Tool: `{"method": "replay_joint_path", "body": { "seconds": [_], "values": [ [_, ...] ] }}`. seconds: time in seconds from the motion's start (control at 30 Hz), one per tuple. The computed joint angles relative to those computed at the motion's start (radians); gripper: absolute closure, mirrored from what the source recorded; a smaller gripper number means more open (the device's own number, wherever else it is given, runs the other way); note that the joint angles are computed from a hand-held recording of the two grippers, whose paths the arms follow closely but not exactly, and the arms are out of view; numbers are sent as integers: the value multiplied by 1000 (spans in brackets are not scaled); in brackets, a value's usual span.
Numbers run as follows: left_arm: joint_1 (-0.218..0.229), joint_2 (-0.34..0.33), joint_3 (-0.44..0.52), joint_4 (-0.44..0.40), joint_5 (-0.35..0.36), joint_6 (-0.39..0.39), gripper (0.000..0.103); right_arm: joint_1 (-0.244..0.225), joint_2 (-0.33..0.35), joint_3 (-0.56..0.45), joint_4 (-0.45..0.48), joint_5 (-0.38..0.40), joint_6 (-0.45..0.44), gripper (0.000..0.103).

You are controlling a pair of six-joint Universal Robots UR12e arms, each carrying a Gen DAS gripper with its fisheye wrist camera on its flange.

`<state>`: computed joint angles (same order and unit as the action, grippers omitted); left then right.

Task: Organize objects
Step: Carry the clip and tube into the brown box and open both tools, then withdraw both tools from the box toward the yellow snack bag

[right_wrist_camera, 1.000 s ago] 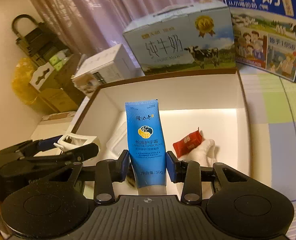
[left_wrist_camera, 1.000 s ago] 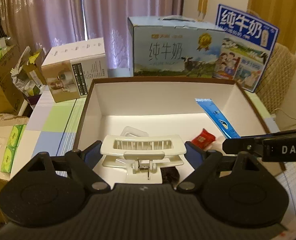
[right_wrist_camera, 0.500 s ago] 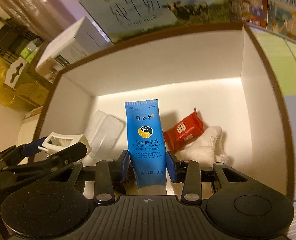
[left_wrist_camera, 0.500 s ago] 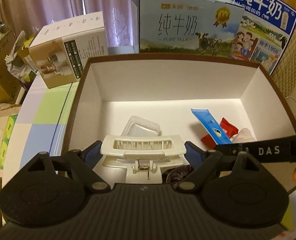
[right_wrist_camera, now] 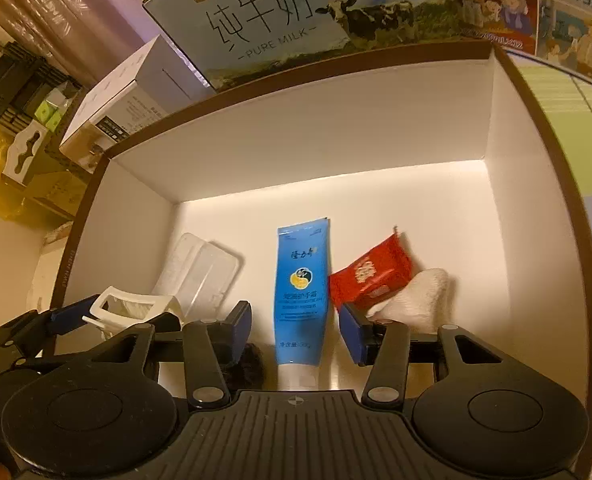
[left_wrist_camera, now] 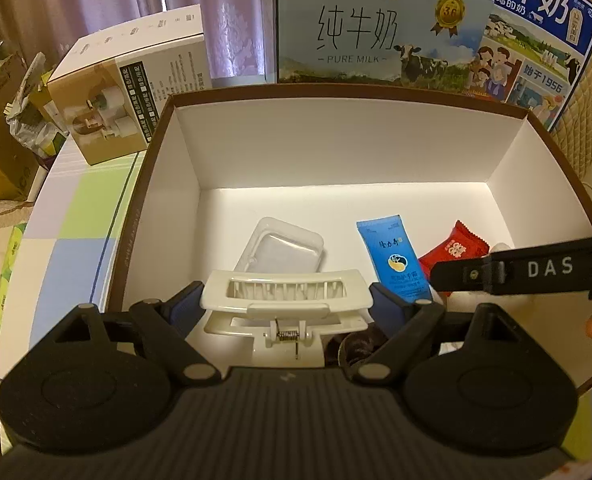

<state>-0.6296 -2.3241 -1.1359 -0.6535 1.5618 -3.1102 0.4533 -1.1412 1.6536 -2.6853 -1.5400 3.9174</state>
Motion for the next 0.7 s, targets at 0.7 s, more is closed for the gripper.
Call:
{"method": "replay_joint_path", "body": {
  "seconds": [0.7],
  "values": [
    [0, 27, -38, 13, -14, -9, 11, 24, -30, 17, -10, -75, -52, 30]
  ]
}}
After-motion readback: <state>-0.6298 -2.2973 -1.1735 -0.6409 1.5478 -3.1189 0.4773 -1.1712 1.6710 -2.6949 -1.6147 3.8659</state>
